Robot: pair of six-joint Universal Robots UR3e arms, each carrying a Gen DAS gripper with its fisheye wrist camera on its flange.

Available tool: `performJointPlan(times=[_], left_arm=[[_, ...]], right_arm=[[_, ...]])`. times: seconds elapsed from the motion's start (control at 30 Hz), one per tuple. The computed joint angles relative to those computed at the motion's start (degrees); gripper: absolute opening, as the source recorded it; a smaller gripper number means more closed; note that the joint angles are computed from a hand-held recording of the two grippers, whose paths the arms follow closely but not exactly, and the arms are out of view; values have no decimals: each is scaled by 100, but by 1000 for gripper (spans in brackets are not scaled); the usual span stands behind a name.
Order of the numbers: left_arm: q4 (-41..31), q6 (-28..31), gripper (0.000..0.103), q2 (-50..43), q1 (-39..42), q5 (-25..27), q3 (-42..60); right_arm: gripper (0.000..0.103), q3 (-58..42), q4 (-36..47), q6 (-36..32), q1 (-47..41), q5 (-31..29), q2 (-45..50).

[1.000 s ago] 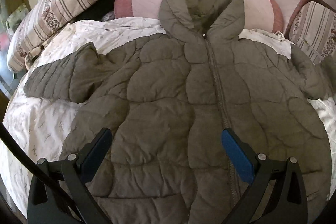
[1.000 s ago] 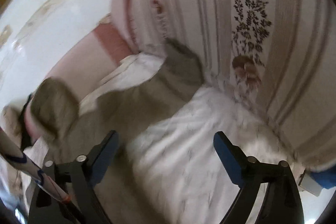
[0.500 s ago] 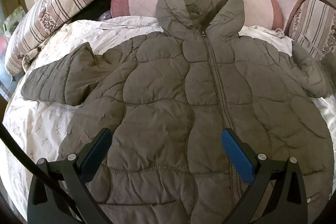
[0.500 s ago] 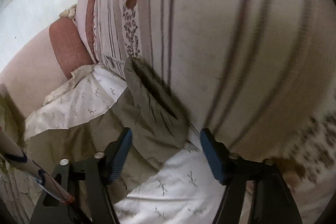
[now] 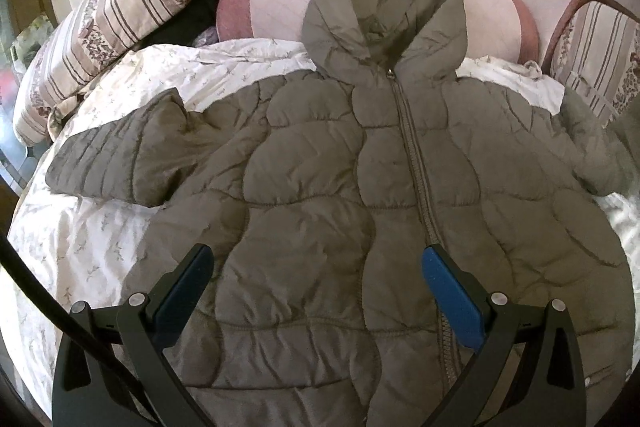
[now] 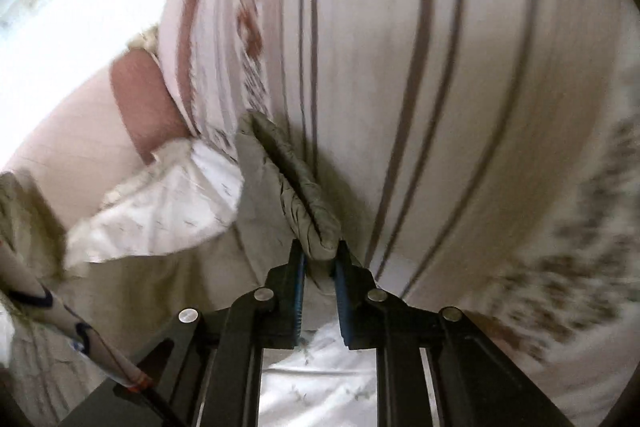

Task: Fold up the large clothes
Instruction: 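Grasp the sleeve cuff of the olive jacket with the right gripper, then carry the held sleeve across the jacket body and release it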

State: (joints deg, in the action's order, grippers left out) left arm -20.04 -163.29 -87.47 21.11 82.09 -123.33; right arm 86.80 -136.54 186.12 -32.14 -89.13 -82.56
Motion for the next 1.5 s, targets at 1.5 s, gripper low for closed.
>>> performJointPlan(times=[1.5], left_arm=[[-287,-229,103,-298,1749,-494,834]], right_arm=[[26,-5692,1767,1850,5202,1298,4247]])
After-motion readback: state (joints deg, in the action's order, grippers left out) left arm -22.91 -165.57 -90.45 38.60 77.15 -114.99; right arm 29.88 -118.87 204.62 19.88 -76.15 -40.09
